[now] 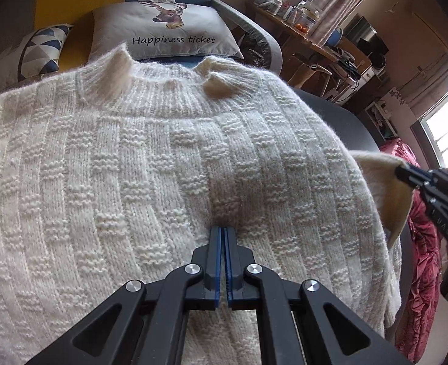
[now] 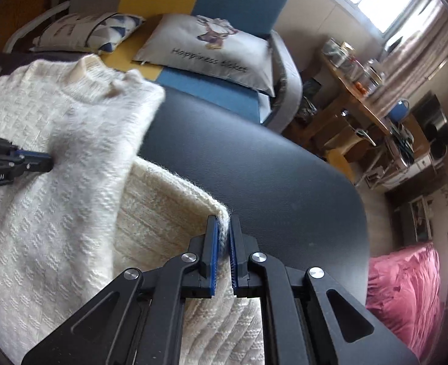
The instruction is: Fold clothes
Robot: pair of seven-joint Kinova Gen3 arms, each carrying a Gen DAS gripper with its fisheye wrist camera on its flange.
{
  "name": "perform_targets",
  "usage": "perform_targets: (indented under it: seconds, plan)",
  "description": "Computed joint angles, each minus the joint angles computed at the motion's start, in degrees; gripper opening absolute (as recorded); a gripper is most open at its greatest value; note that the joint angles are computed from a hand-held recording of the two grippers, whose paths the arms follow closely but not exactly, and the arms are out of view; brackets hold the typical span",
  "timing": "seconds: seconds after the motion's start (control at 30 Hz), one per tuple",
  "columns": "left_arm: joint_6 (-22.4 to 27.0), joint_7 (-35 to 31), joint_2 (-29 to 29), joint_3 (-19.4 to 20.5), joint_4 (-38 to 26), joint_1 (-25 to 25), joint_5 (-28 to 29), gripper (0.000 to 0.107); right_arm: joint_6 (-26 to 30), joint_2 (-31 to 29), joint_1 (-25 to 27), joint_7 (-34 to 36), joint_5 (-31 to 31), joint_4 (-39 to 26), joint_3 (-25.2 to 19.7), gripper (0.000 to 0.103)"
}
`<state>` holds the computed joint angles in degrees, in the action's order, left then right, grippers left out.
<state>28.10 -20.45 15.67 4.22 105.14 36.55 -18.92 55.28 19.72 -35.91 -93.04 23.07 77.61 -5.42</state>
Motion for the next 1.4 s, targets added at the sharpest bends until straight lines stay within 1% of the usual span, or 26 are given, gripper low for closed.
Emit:
perform_targets:
  seconds: [0.07,0.13,0.23,0.37,0.43,0.6,0.7,0.8,0.93,0.97,1.0,1.03,1.07,1.1,1.13,1.17,1.2,1.23,1.27,1.3,1.33,1.37,1.4]
  plan:
    - [1.2,0.4,0.2,-0.1,-0.6,0.5,-0.5,0.004,0.3,-0.4,-0.7,-1.6,2.1,0.4,1.0,0.006]
    - [2.3,0.9,0.5,-0.3,-1.3,1.1,-1.0,0.004,1.0,-0.6,-0.2,-2.1,2.8,0.5,1.0,0.006]
    - [4.0,1.3,0.9,-0.3,-2.4,1.6,-1.7,0.004,1.4,-1.0,1.1,-2.1,2.6,0.5,0.7,0.006]
    - [6.3,1.9,1.4,-0.2,-3.6,2.4,-3.1,0.004,1.6,-1.3,1.3,-3.8,3.9,0.8,1.1,0.006]
    - [7.4,2.5,1.6,-0.1,-4.2,2.9,-4.0,0.004,1.8,-1.3,2.2,-4.0,3.1,0.5,0.9,0.006]
    - [9.6,2.7,2.1,0.3,-5.4,3.3,-4.8,0.004,2.3,-2.1,2.1,-6.6,4.8,1.3,1.5,0.006]
    - [10.7,3.1,2.4,0.4,-6.0,3.7,-5.5,0.004,1.9,-2.4,3.1,-8.6,5.4,1.9,1.9,0.006]
    - [11.3,3.3,2.5,0.6,-6.2,3.8,-5.9,0.004,2.0,-2.3,4.3,-8.6,5.4,2.0,1.8,0.007]
    - [12.5,2.6,2.8,1.0,-7.1,3.4,-5.3,0.004,1.9,-2.2,4.5,-9.0,6.5,2.8,1.9,0.007]
    - [13.0,2.6,2.9,1.6,-7.5,2.9,-5.3,0.004,2.1,-2.1,4.3,-9.4,6.7,2.9,2.0,0.007]
    - [13.6,3.0,3.1,3.3,-7.9,1.5,-5.8,0.004,2.5,-1.9,4.5,-10.0,7.3,2.9,1.6,0.007]
    - [14.1,3.4,3.1,4.9,-8.0,0.2,-6.5,0.004,2.8,-1.6,4.2,-10.1,7.1,2.8,2.0,0.007]
    - [15.2,4.8,3.0,5.8,-8.3,-0.1,-7.7,0.004,3.5,-1.2,4.7,-9.7,6.1,2.1,1.9,0.007]
    - [15.3,7.2,1.9,5.7,-7.7,0.5,-9.8,0.004,3.9,-0.9,5.1,-8.6,4.2,1.6,2.1,0.007]
    - [15.1,9.5,0.7,4.5,-6.9,2.0,-11.8,0.004,3.3,-1.3,6.3,-7.6,2.3,1.7,1.4,0.008]
    - [14.3,11.8,-1.3,2.5,-5.0,4.4,-13.5,0.005,1.7,-2.3,7.4,-7.1,1.3,2.8,0.6,0.010]
    - [13.6,14.2,-3.4,0.6,-3.2,6.7,-15.3,0.005,0.3,-3.5,7.5,-7.2,1.3,4.0,0.5,0.011]
    - [13.0,16.5,-5.4,-0.3,-1.4,8.3,-17.6,0.008,-1.1,-4.7,7.6,-8.1,2.0,5.4,0.2,0.011]
    - [13.3,18.8,-6.9,-0.2,0.2,9.3,-19.2,0.011,-2.6,-6.2,6.8,-9.1,2.8,6.9,0.8,0.011]
    - [14.5,21.1,-9.5,-0.7,2.9,11.3,-19.9,0.011,-4.3,-7.8,5.1,-10.0,3.7,8.4,2.3,0.011]
    - [16.0,23.4,-11.6,-0.1,5.4,12.5,-21.4,0.011,-6.0,-9.6,4.4,-10.0,3.6,10.0,2.8,0.012]
    - [17.6,25.1,-13.2,1.5,7.1,12.7,-22.0,0.011,-7.7,-11.5,4.8,-9.1,2.6,11.6,2.3,0.014]
    - [18.9,26.7,-15.0,3.9,8.9,12.0,-22.2,0.011,-9.0,-13.2,6.0,-8.1,0.7,13.3,0.7,0.017]
